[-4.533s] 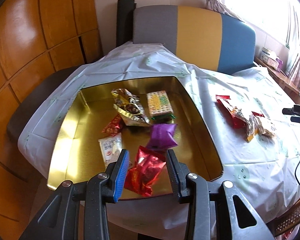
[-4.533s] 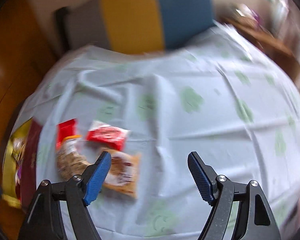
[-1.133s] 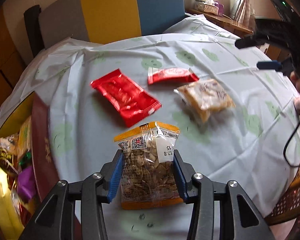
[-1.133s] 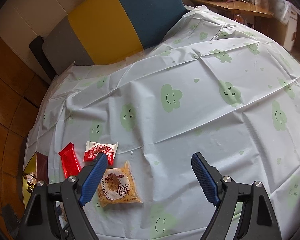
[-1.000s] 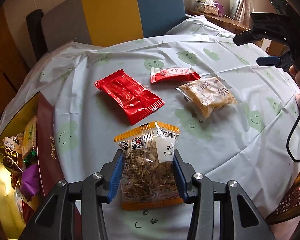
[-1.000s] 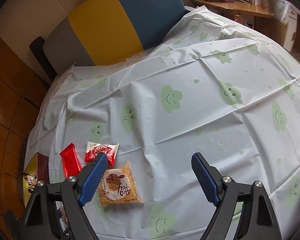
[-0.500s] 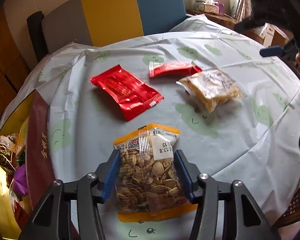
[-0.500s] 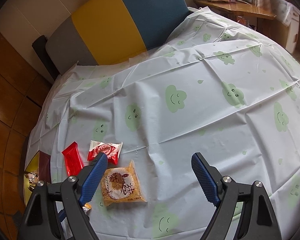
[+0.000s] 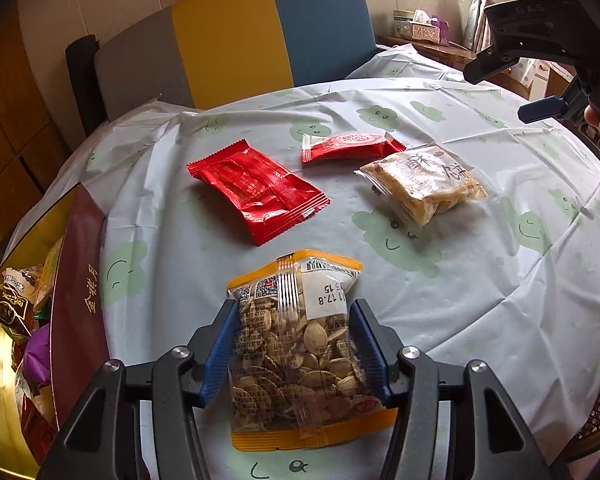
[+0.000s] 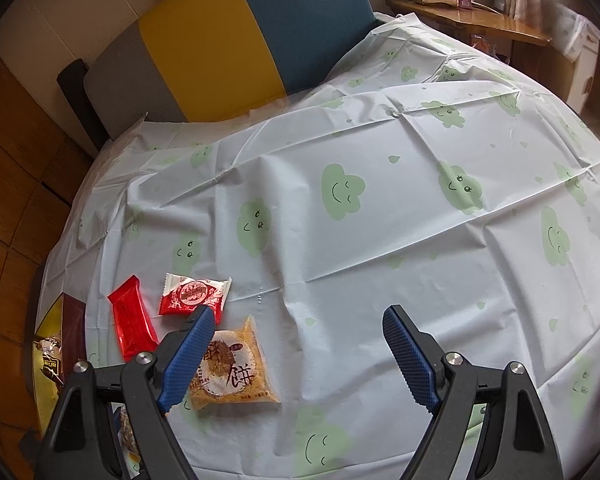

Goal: Organize snacks
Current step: 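Lift the nut bag with the left tool while the right tool approaches the red-and-white candy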

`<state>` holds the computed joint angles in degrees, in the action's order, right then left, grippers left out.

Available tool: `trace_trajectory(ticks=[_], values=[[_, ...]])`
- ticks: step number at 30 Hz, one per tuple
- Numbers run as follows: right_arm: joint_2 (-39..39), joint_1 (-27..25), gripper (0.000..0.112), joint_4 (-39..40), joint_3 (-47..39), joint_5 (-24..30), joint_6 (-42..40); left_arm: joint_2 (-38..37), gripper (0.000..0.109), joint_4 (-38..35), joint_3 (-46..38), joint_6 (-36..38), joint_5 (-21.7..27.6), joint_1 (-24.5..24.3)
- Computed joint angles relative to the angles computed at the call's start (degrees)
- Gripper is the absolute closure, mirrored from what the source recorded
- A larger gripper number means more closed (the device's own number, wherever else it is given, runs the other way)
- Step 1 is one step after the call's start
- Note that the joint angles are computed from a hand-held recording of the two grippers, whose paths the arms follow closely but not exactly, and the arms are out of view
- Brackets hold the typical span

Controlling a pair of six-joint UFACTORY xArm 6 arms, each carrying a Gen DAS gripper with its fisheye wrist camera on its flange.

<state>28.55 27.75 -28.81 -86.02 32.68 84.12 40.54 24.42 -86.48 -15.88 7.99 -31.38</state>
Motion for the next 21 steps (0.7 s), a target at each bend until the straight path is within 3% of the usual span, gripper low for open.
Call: trace_trajectory(ticks=[21], values=[[4.48, 1.27, 0.026, 4.90, -5.89, 3.01, -10.05, -0.13, 0.051, 0.08, 1.48, 0.39, -3.40, 0.54]])
